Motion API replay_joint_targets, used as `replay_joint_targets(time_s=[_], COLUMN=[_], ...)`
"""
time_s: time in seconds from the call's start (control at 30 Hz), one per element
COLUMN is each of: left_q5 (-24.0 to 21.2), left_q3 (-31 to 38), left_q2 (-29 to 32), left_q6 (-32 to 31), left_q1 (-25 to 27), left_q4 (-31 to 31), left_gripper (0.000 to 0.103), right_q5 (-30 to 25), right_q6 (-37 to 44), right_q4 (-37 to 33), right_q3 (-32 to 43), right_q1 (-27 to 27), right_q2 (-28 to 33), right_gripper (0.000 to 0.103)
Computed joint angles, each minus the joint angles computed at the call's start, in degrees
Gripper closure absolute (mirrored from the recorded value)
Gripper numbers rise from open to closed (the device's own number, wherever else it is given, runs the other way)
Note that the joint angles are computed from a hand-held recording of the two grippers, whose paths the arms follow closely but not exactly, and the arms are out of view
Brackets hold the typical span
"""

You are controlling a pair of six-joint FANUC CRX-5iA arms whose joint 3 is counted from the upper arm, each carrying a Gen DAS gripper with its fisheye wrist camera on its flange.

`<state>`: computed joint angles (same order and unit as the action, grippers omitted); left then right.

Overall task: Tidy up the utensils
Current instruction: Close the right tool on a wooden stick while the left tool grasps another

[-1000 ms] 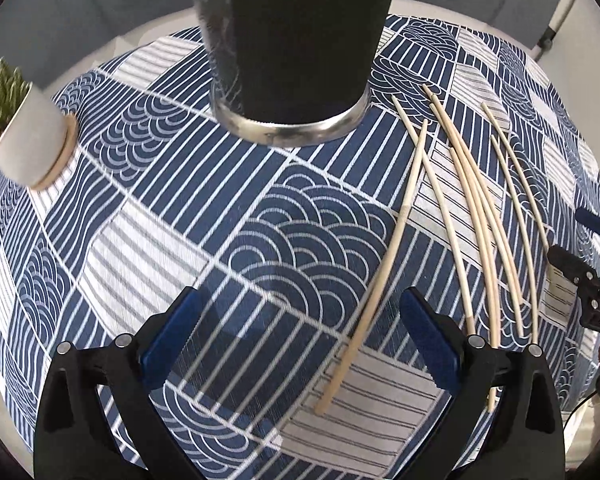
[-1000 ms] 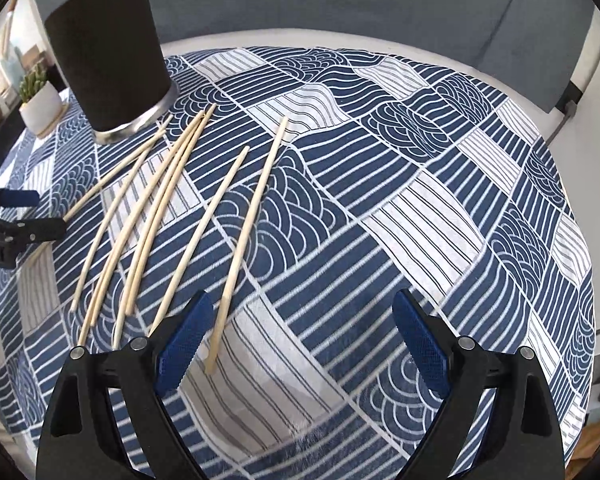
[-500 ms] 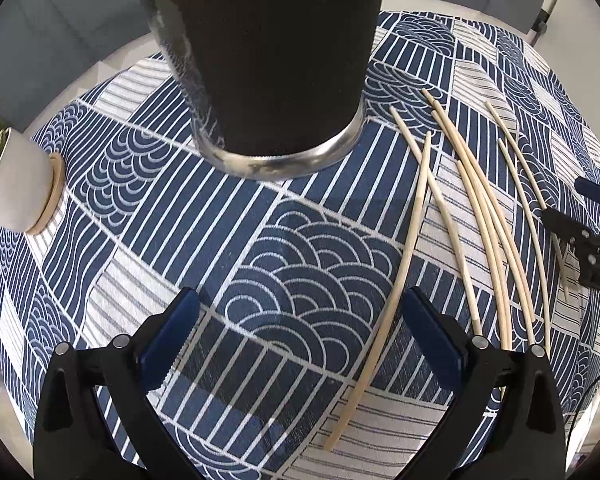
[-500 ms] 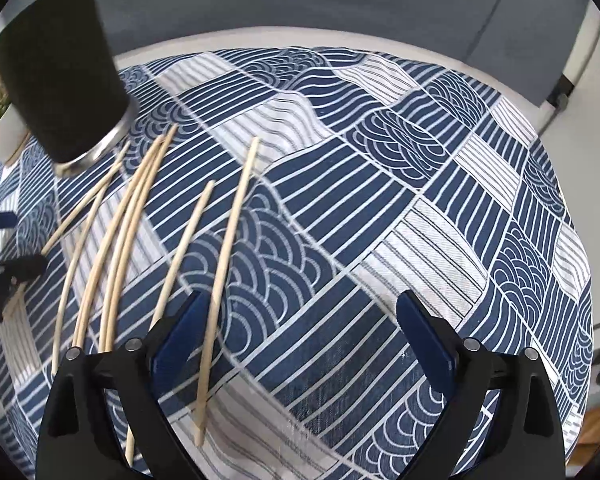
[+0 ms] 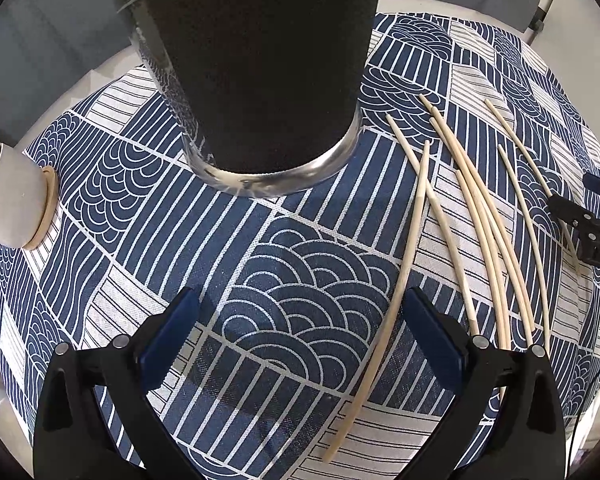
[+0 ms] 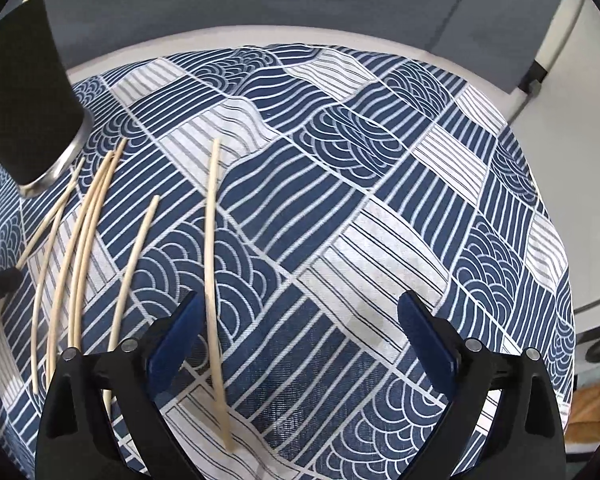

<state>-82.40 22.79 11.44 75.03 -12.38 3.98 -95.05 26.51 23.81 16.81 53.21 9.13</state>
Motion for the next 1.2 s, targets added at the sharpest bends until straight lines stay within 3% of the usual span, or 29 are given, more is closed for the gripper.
replay_joint_targets(time_s=[0.1, 0.17, 0.27, 0.37, 0.43, 0.53, 0.7, 0.77, 1.2], left_q5=[0.2, -0.2, -0.2, -0.4, -0.9, -0.6, -1.2, -2.0, -5.7], left_q3=[-0.5, -0.5, -1.1, -1.5, -1.4, -2.5, -3.6, -4.0, -9.0], left_q2=[-0.4, -0.7, -1.4, -2.1, -2.4, -3.3, -4.3, -4.7, -9.4], left_q6=[0.7, 1.5, 1.6, 0.8, 0.8, 0.3, 1.4, 1.9, 7.3], left_q1=[0.0, 0.0, -0.1, -0.4, -0.4, 0.1, 1.8, 2.7, 6.3], left_q4=[-0.2, -0.6, -0.4, 0.1, 0.3, 1.1, 2.2, 3.2, 5.4], left_gripper=[0.004, 0.005, 0.013, 0.03, 0.039, 0.057, 0.088, 0.095, 0.098], right_q5=[0.4, 2.8, 3.0, 2.4, 1.9, 1.6, 1.1, 1.1, 1.0], right_q6=[-0.2, 0.3, 2.4, 3.7, 3.5, 3.1, 1.4, 0.3, -4.0], right_q4=[-0.2, -1.4, -2.0, -2.8, -3.1, -3.8, -4.4, -4.8, -4.9], right_q3=[-0.9, -1.8, -1.3, -0.4, -0.1, -0.4, -2.1, -3.0, -7.7], right_q1=[-0.2, -0.5, -0.7, -1.0, -1.0, -1.3, -1.2, -1.2, 0.6], right_q2=[-1.0, -2.5, -2.5, -2.0, -1.9, -2.3, -4.1, -5.2, -11.7], right_gripper=[0.014, 0.044, 0.069, 0.088, 0.093, 0.099, 0.098, 0.098, 0.098])
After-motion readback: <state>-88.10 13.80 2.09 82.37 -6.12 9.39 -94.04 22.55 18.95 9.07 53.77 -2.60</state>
